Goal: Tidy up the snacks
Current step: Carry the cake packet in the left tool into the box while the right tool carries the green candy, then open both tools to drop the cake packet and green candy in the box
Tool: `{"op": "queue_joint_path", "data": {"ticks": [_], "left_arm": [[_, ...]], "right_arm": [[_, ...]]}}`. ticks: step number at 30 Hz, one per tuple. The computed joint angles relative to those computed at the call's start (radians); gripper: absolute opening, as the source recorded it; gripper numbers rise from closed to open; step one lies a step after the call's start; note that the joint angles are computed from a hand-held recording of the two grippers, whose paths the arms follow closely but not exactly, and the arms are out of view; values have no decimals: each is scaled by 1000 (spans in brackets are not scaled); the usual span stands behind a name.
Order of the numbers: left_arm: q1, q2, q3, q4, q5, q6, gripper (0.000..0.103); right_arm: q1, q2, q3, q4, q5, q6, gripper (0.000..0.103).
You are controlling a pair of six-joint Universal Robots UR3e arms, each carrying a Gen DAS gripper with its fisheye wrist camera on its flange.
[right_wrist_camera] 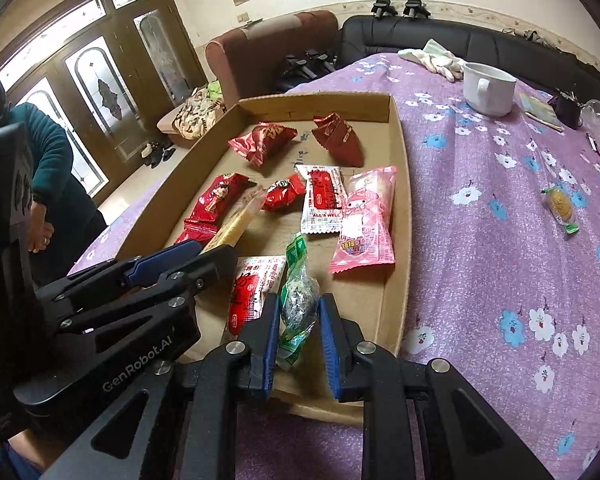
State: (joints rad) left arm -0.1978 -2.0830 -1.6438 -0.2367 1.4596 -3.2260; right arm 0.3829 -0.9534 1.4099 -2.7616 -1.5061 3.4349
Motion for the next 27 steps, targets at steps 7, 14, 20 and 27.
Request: {"op": "queue_joint_path", "data": {"ticks": [7,14,20,27], "left_arm": [[0,4,-10,11,10,-6,35],[-20,-1,2,5,62,-15,41],[-45,2,-7,35,131,-23,44],[-95,46,-78,138,246,-21,57]], "right_arm": [[2,-41,54,-57,-15,10,23],[-11,-73,105,-104,-17,42,24],[-39,-114,179,-171,-35,103,28],[-88,-150,235,-200,-48,181,39]]}}
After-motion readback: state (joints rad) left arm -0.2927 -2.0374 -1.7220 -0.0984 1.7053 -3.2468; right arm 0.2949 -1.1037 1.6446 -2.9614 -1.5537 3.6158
